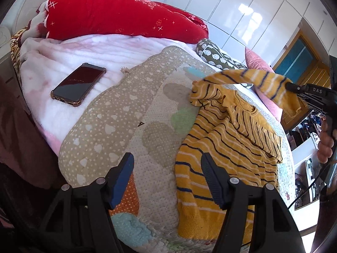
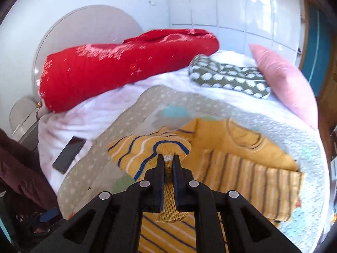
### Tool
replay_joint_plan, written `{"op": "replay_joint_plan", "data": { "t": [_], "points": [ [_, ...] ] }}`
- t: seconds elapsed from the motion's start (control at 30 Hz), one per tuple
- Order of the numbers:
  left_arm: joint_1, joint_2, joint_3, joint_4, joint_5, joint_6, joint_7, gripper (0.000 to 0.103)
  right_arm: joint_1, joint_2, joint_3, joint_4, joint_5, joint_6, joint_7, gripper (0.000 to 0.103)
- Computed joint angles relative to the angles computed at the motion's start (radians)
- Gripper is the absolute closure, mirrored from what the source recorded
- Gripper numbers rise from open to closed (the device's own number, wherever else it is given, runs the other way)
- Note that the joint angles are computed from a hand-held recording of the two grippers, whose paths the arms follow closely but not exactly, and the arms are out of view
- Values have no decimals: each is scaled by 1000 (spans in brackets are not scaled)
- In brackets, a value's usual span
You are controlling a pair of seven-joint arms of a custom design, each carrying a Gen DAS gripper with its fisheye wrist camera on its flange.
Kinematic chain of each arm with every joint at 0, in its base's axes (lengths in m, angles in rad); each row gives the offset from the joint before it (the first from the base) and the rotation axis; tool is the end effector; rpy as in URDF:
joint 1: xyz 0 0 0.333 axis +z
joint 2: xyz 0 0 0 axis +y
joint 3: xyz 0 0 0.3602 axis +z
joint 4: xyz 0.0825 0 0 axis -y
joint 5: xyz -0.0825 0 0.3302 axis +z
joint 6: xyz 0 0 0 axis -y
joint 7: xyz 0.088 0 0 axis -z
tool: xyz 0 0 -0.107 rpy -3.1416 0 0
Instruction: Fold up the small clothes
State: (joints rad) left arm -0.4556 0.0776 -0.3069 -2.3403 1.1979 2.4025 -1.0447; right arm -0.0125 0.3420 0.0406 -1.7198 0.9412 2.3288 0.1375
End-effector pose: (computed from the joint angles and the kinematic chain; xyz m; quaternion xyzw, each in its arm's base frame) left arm 0.3529 -0.3256 0.3891 -0.8811 0.2976 -0.2887 0.2276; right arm 0.6445 0.0284 0.4883 -0.8646 0.3146 -0.0861 0.3822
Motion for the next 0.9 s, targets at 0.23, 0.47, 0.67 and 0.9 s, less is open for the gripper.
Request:
{"op": "replay_joint_plan", "data": {
  "t": [0.23,0.47,0.67,0.9],
  "points": [
    [23,72,27,65,28,71,59,38,-22,216,-89,291,-179,152,256,96],
    [65,152,72,162,-25,147,263,38,-73,452,-143,540,-374,64,569,87],
    [154,279,131,350,-133,257,603,38,-219,398,-33,427,-293,87,499,52],
    [314,585,73,742,-481,293,1142,38,-307,354,-29,311,-234,54,375,52]
  ]
}}
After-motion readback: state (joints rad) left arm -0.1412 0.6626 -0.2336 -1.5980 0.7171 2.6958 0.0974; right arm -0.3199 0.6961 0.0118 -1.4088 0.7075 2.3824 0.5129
